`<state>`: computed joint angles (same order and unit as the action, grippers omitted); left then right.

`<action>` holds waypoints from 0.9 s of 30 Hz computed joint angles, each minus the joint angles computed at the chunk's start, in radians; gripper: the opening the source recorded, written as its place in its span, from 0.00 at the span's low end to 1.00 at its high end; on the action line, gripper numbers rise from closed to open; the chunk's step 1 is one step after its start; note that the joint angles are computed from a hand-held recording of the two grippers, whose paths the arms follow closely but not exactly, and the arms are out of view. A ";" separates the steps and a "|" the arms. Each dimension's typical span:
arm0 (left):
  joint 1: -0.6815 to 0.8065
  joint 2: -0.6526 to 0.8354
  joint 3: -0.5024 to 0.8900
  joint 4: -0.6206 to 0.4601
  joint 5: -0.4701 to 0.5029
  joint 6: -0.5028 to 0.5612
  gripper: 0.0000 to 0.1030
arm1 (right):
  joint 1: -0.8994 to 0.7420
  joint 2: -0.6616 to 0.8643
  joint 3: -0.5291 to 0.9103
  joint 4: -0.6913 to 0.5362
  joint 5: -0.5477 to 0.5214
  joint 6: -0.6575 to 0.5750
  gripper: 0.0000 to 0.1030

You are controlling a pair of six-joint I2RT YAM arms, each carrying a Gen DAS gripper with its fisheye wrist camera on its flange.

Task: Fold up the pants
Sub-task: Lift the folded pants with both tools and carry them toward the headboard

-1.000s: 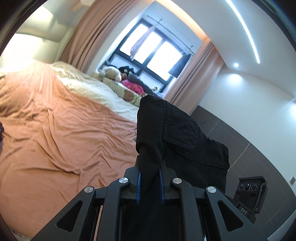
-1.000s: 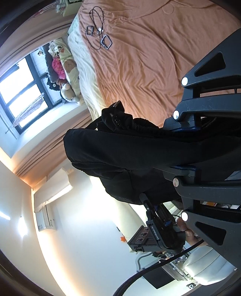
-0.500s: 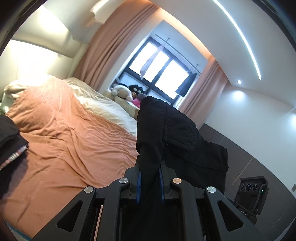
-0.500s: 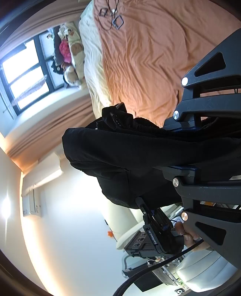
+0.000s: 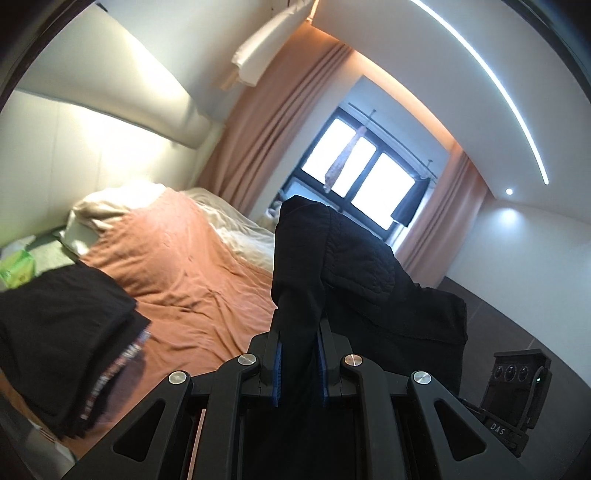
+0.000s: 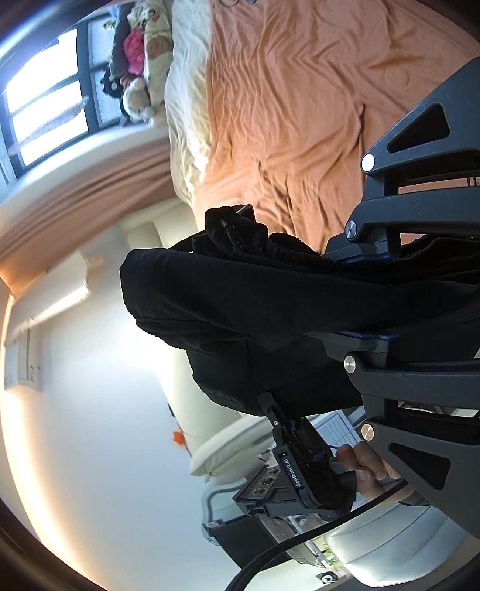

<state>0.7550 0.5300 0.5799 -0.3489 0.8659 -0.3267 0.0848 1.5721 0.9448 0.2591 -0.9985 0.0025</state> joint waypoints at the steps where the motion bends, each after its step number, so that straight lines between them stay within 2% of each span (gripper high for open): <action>1: 0.070 0.017 0.014 -0.019 0.050 0.036 0.15 | 0.025 0.001 0.014 -0.010 0.021 -0.007 0.23; 5: 0.292 0.119 0.069 -0.070 0.203 0.162 0.15 | 0.122 0.020 0.066 -0.034 0.096 -0.009 0.23; 8: 0.423 0.207 0.115 -0.097 0.278 0.245 0.15 | 0.185 0.050 0.109 -0.050 0.138 -0.009 0.23; 14: 0.568 0.387 0.178 -0.064 0.317 0.325 0.15 | 0.303 0.130 0.222 -0.112 0.207 -0.043 0.23; 21: 0.633 0.568 0.230 0.054 0.270 0.309 0.15 | 0.392 0.267 0.376 -0.170 0.237 -0.067 0.23; 27: 0.635 0.717 0.282 0.154 0.201 0.298 0.15 | 0.443 0.408 0.565 -0.279 0.239 -0.082 0.23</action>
